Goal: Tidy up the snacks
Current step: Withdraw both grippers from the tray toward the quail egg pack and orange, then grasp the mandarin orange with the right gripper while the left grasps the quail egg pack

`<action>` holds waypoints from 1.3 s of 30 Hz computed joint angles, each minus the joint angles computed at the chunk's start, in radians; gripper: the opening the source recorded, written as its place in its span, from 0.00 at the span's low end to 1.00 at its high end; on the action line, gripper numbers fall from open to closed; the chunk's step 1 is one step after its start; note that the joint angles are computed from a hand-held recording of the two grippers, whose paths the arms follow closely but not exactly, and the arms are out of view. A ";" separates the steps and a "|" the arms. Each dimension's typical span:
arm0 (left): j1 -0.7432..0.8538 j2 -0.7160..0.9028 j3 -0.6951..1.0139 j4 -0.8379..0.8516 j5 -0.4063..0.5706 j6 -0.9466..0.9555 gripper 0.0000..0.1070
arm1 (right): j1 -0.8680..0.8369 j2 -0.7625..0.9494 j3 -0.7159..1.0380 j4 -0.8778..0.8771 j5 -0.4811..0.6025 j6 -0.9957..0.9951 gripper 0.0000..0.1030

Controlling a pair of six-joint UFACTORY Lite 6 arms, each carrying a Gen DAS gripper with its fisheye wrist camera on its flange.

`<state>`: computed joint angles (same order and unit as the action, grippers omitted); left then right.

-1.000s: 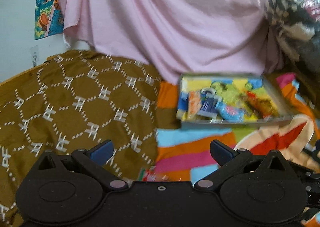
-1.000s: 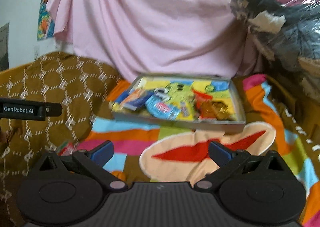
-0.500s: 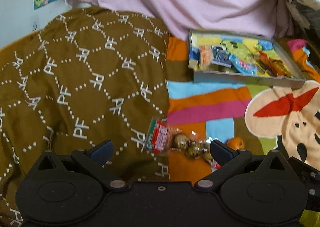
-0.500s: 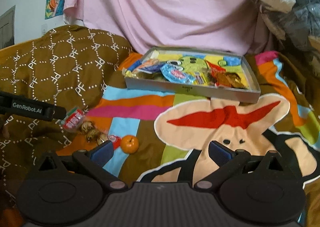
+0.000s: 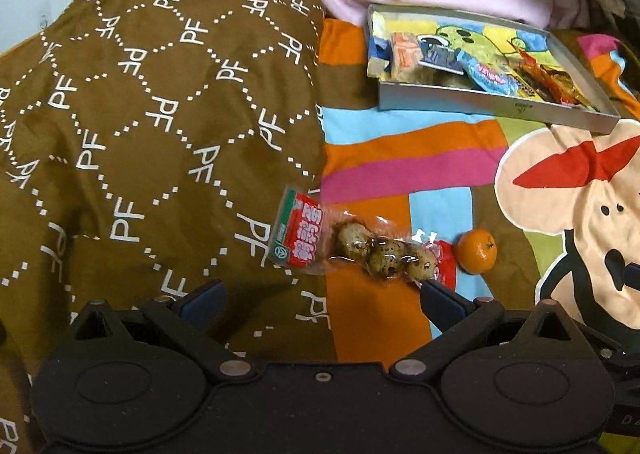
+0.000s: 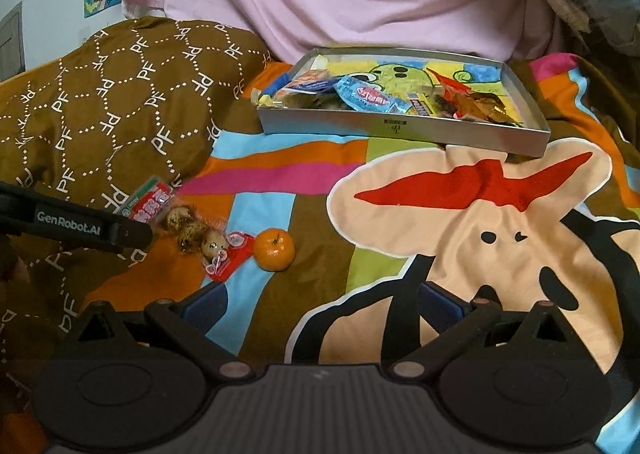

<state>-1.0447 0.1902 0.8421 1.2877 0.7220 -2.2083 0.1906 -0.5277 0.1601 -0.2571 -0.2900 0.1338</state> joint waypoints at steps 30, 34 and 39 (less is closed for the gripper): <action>0.282 0.039 -0.022 0.750 -0.200 -0.277 0.96 | 0.040 0.546 0.285 0.094 -0.182 -0.202 0.90; 0.330 0.047 -0.034 0.952 -0.233 -0.410 0.96 | 0.040 0.646 0.372 0.038 -0.176 -0.161 0.81; 0.379 0.073 -0.025 1.183 -0.279 -0.560 0.96 | 0.019 0.713 0.447 -0.107 -0.180 -0.053 0.65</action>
<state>-0.6655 0.2633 0.8167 2.4704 0.4435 -2.7688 0.2096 0.1849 0.6071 -0.3642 -0.4700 0.0813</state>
